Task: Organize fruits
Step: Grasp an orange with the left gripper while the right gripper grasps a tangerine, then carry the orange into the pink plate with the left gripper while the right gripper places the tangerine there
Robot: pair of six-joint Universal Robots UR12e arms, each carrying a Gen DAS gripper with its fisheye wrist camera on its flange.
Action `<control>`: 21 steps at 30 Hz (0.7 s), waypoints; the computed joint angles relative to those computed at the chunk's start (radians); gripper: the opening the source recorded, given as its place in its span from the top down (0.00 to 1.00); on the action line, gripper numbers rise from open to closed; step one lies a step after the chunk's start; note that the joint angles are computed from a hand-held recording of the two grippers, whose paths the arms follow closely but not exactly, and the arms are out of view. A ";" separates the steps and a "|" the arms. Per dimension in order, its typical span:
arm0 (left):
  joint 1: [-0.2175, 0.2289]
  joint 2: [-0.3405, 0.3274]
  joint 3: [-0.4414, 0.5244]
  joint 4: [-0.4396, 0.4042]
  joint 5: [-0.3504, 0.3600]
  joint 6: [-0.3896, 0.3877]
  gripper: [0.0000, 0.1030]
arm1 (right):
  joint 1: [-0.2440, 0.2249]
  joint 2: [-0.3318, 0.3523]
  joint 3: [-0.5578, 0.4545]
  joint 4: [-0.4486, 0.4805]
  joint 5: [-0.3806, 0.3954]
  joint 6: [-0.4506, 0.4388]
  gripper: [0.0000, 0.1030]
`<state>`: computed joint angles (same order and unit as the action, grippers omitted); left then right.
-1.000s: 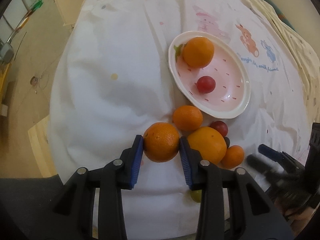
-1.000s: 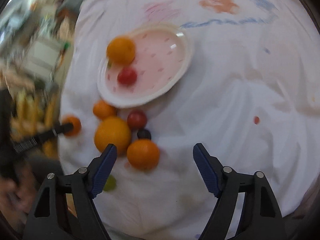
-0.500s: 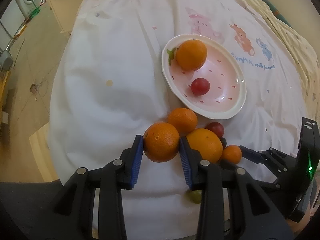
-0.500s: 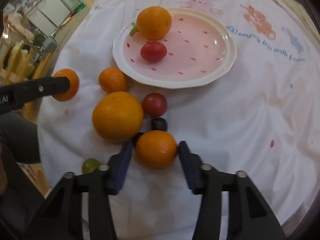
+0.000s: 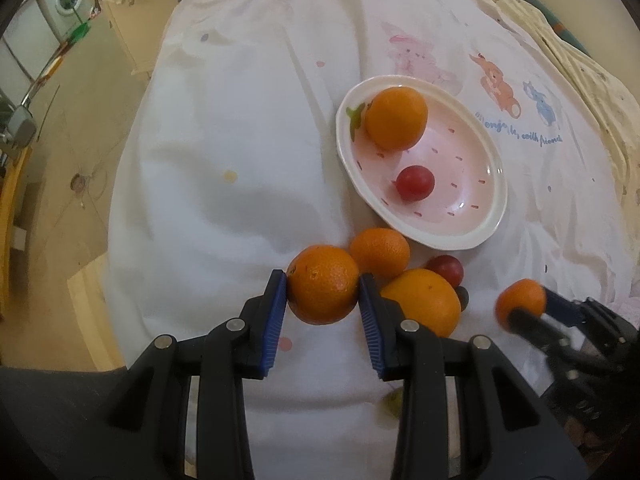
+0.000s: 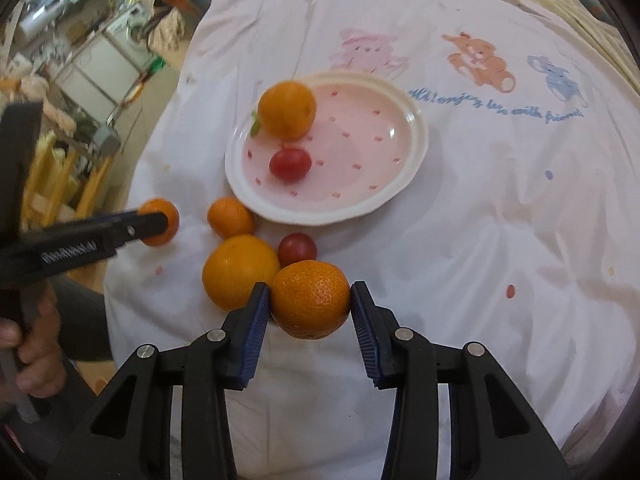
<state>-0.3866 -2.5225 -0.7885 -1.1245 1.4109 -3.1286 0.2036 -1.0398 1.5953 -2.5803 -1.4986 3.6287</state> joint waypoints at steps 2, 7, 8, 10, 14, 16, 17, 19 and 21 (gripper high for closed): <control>-0.002 0.008 -0.019 0.038 0.010 0.008 0.69 | -0.003 -0.005 0.011 -0.042 0.003 0.025 0.58; -0.002 0.020 -0.042 0.091 0.027 0.004 0.69 | -0.011 -0.022 0.045 -0.177 -0.007 0.088 0.58; -0.001 0.022 -0.047 0.100 0.033 0.000 0.69 | -0.014 -0.027 0.054 -0.214 -0.008 0.102 0.58; 0.000 0.026 -0.055 0.115 0.041 -0.003 0.69 | -0.017 -0.033 0.066 -0.258 -0.011 0.116 0.58; 0.004 0.029 -0.059 0.128 0.019 -0.016 0.69 | -0.024 -0.041 0.084 -0.324 -0.008 0.146 0.58; 0.002 0.029 -0.052 0.128 0.026 -0.018 0.69 | -0.029 -0.044 0.090 -0.349 -0.005 0.159 0.58; 0.000 0.028 -0.046 0.128 0.031 -0.016 0.69 | -0.032 -0.045 0.093 -0.361 0.000 0.166 0.58; -0.002 0.028 -0.038 0.126 0.037 -0.016 0.69 | -0.037 -0.048 0.098 -0.378 -0.002 0.176 0.58; -0.003 0.026 -0.023 0.117 0.036 -0.011 0.69 | -0.043 -0.051 0.099 -0.388 -0.009 0.173 0.58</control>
<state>-0.3898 -2.4968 -0.8111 -1.0070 1.4474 -3.1392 0.1610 -1.0907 1.6943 -2.9679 -1.5078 3.8013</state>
